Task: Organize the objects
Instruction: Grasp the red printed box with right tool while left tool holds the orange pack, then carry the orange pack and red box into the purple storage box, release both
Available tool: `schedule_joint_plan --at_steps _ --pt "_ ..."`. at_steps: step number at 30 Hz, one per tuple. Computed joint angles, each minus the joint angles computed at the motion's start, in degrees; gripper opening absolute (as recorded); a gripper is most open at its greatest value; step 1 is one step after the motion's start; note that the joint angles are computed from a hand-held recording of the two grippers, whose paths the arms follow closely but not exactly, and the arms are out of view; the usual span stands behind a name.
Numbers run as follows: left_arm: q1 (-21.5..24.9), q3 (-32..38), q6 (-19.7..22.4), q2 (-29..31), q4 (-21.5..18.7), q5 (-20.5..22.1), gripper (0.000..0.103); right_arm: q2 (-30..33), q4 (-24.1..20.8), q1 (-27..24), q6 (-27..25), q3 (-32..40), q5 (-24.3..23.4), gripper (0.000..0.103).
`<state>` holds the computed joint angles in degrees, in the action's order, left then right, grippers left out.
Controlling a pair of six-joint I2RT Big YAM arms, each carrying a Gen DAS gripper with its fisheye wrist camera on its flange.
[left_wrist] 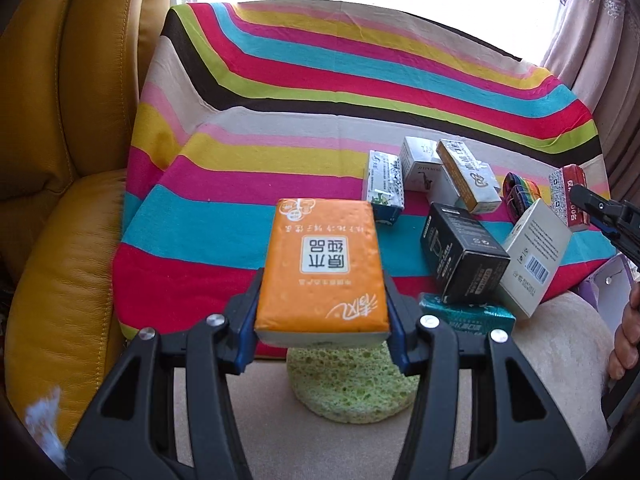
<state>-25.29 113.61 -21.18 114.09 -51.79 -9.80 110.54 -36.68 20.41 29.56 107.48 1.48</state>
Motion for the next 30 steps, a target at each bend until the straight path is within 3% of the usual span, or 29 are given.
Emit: schedule_joint_plan --at_steps 8,13,22,30 --pt "-2.0 -7.3 -0.2 -5.6 6.5 -2.7 0.056 -8.0 3.9 0.8 -0.4 -11.1 3.9 0.032" --pt "-3.7 -9.7 0.2 -7.5 8.9 -1.3 0.056 -12.2 4.4 1.3 -1.0 -16.9 6.2 0.032" --pt "-7.8 -6.1 1.8 -5.8 6.4 2.9 0.056 -18.0 3.3 0.9 -1.5 -23.9 9.5 0.032" --pt "-11.5 4.2 3.0 0.1 0.5 9.9 0.056 -24.0 1.1 -1.8 -1.0 -30.8 13.2 0.032"
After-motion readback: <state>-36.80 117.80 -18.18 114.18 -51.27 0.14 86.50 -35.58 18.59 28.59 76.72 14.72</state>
